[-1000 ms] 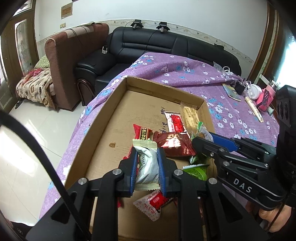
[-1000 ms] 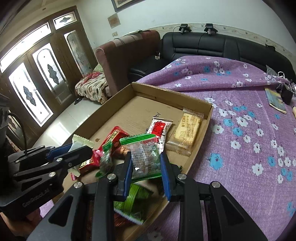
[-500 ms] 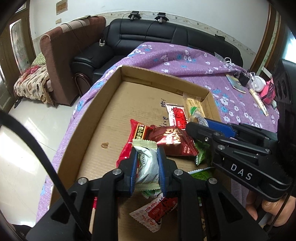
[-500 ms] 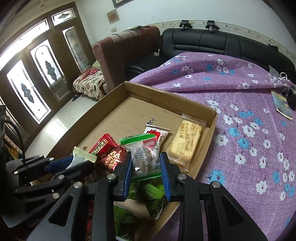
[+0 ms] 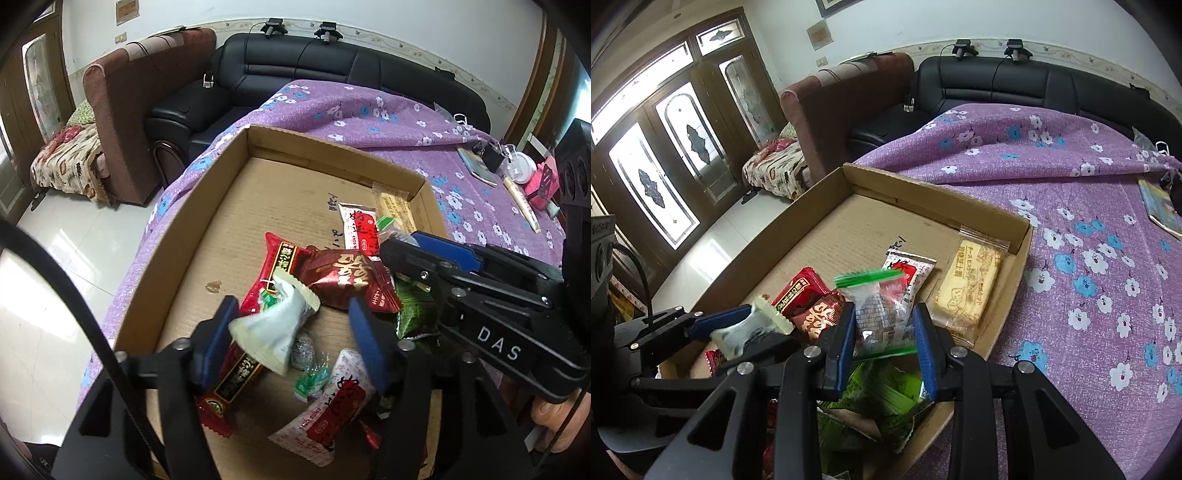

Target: Organize snacks

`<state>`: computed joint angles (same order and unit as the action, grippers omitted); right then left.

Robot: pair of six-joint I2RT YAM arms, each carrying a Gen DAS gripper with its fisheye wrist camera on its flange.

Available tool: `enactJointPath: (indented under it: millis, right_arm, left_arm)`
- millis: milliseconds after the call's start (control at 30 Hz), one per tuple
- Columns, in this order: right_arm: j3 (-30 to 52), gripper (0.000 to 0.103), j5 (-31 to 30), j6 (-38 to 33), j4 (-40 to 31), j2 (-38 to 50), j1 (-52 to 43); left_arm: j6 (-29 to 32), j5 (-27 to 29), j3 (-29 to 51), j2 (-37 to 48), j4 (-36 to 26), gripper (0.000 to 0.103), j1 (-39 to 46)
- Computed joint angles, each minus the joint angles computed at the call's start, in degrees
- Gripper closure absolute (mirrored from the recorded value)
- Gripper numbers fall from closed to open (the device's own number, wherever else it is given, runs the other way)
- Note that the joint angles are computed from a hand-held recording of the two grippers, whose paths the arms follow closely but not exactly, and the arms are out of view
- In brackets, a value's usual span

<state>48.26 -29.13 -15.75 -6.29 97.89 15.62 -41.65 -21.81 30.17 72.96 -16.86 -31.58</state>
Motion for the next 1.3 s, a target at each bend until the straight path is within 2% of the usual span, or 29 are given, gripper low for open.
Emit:
enactJointPath:
  millis: [267,500,667,833,1067,1300]
  right_arm:
    - [-2.07,0.068,-3.03,-1.38,-1.78,-4.25,-2.11]
    - [-6.68,0.062,-7.07,-4.52,-4.38,-12.10,-6.65]
    - [-9.48,0.057,-9.69,-9.58,-8.61,-17.91,-10.81]
    - [-12.84,0.056,-11.73,-15.96,-13.29,-22.96,-15.59]
    - [-15.86,0.056,-15.32,-24.95,-20.32,-28.14,-22.71]
    - [-18.61,0.052,-16.01,-38.01,-27.35,-31.03,-26.98]
  left_arm:
    - [-4.79,-3.45,0.49,-2.87,-5.38,0.026,-3.48]
    - [-14.26,-11.01,-0.20,-8.85,-14.96,0.022,-12.38]
    - [-23.99,-15.54,0.13,-11.02,-23.92,0.021,-19.94]
    - [-35.12,-18.45,0.94,-11.56,-32.79,0.020,-27.16]
    - [-48.69,-20.17,4.43,-6.29,-43.61,0.019,-37.13]
    - [-69.01,-19.13,7.44,-1.54,-54.98,0.015,-51.16]
